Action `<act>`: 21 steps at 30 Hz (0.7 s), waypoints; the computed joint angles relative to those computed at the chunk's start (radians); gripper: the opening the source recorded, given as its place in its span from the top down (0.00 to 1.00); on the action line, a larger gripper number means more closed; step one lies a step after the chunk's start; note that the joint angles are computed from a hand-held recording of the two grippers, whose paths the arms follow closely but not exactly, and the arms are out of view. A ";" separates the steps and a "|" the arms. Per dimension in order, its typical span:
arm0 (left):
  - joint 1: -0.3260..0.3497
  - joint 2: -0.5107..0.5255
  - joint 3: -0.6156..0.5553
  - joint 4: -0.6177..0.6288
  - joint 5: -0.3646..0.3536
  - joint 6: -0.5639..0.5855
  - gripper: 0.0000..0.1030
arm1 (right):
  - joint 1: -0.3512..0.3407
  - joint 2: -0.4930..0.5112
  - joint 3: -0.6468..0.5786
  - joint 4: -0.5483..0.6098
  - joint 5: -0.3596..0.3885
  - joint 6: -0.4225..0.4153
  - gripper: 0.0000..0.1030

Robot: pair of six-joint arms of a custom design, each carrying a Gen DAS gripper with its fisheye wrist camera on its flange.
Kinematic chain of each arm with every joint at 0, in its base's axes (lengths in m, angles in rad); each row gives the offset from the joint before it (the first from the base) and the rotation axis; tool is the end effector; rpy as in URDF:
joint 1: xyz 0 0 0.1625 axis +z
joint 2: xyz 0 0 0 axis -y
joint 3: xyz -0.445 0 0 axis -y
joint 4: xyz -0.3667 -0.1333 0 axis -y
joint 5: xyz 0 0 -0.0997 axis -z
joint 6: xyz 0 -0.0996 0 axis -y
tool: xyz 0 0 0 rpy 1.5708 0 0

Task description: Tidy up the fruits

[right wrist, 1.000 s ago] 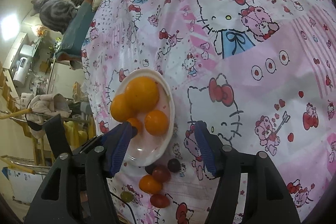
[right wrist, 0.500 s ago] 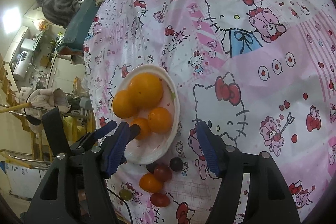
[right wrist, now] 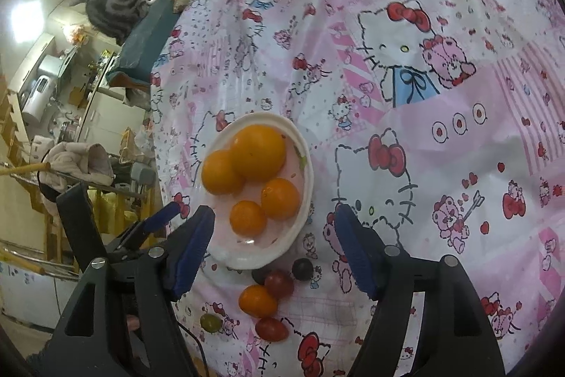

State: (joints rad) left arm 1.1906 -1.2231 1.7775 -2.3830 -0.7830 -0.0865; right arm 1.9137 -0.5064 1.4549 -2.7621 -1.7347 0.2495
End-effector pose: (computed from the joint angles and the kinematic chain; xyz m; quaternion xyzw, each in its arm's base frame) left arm -0.0251 -0.6121 0.3453 0.0852 0.9131 -0.2035 0.3428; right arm 0.3534 -0.6418 0.0090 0.0363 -0.9887 0.1392 0.0425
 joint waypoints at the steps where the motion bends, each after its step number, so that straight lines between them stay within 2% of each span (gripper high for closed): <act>1: -0.002 -0.008 0.005 -0.007 -0.002 0.002 0.22 | 0.006 -0.003 0.005 -0.004 -0.008 -0.008 0.29; 12: -0.039 -0.104 0.059 0.003 -0.024 -0.031 0.22 | 0.052 -0.041 0.074 -0.052 -0.083 -0.050 0.22; 21: -0.054 -0.191 0.125 0.027 -0.030 -0.093 0.22 | 0.074 -0.066 0.154 -0.087 -0.122 -0.036 0.22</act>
State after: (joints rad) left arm 1.1363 -1.4142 1.9021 -2.3562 -0.8131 -0.1800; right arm 1.9874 -0.5721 1.6094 -2.8494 -1.8569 0.2138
